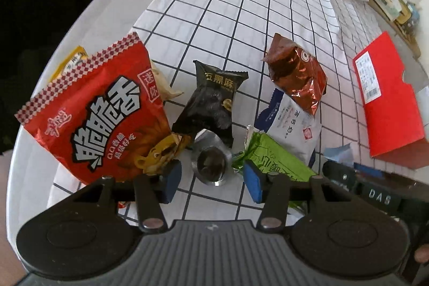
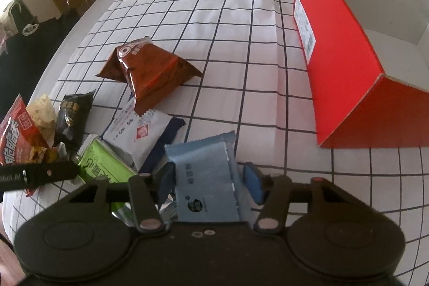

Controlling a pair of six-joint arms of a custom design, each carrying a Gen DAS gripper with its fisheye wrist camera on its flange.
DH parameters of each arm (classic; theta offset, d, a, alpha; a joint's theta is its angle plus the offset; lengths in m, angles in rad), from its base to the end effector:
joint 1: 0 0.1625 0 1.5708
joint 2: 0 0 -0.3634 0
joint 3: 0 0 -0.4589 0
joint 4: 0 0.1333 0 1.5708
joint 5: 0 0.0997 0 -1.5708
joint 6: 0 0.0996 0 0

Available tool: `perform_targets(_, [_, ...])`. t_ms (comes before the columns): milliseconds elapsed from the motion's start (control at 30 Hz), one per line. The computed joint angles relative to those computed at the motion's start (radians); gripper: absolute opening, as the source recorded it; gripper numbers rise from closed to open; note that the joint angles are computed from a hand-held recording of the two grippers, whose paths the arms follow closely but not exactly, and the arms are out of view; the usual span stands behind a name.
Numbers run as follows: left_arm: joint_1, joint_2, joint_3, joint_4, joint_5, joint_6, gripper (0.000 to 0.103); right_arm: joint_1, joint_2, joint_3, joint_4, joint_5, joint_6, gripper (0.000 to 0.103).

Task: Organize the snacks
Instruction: 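Grasp the light-blue packet with the right gripper while the left grasps the silver foil item, then carry both items into the red box and open both grippers to release them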

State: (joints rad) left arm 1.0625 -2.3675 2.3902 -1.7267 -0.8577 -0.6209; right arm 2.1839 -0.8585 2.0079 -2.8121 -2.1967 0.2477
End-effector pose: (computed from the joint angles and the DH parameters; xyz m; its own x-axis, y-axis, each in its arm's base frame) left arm 0.0236 -0.3654 0.3447 -0.8524 -0.2660 -0.4501 -0.0166 0.8742 -0.4852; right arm 0.3674 -0.3919 -0.0524 -0.8131 -0.2098 0.5431 -0.3854 0.8931 -0.2320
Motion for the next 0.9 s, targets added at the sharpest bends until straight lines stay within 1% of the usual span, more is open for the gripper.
perform_targets(100, [0.039,0.009,-0.012,-0.044,-0.051,0.008,0.049,-0.006,-0.013,0.013,-0.012,0.018,-0.006,0.048])
perform_targets(200, [0.065,0.015,-0.021,-0.067,-0.082,0.014,0.035,-0.007,-0.018,0.021,-0.019,0.025,-0.011,0.047])
perform_targets(233, [0.073,0.019,-0.024,-0.074,-0.094,0.015,0.028,-0.008,-0.022,0.025,-0.022,0.029,-0.014,0.047])
perform_targets(367, [0.069,0.006,-0.019,-0.066,-0.088,0.006,0.027,-0.005,-0.033,0.04,-0.041,0.032,-0.025,0.047])
perform_targets(567, [0.055,-0.007,-0.019,-0.027,-0.083,-0.022,0.027,0.01,-0.078,0.07,-0.044,0.027,-0.033,0.047])
perform_targets(700, [0.026,-0.029,-0.017,0.02,-0.08,-0.045,0.027,0.023,-0.117,0.094,-0.053,0.028,-0.041,0.047])
perform_targets(900, [-0.036,-0.059,-0.017,0.086,-0.059,-0.081,0.027,0.044,-0.178,0.13,-0.073,0.026,-0.059,0.047])
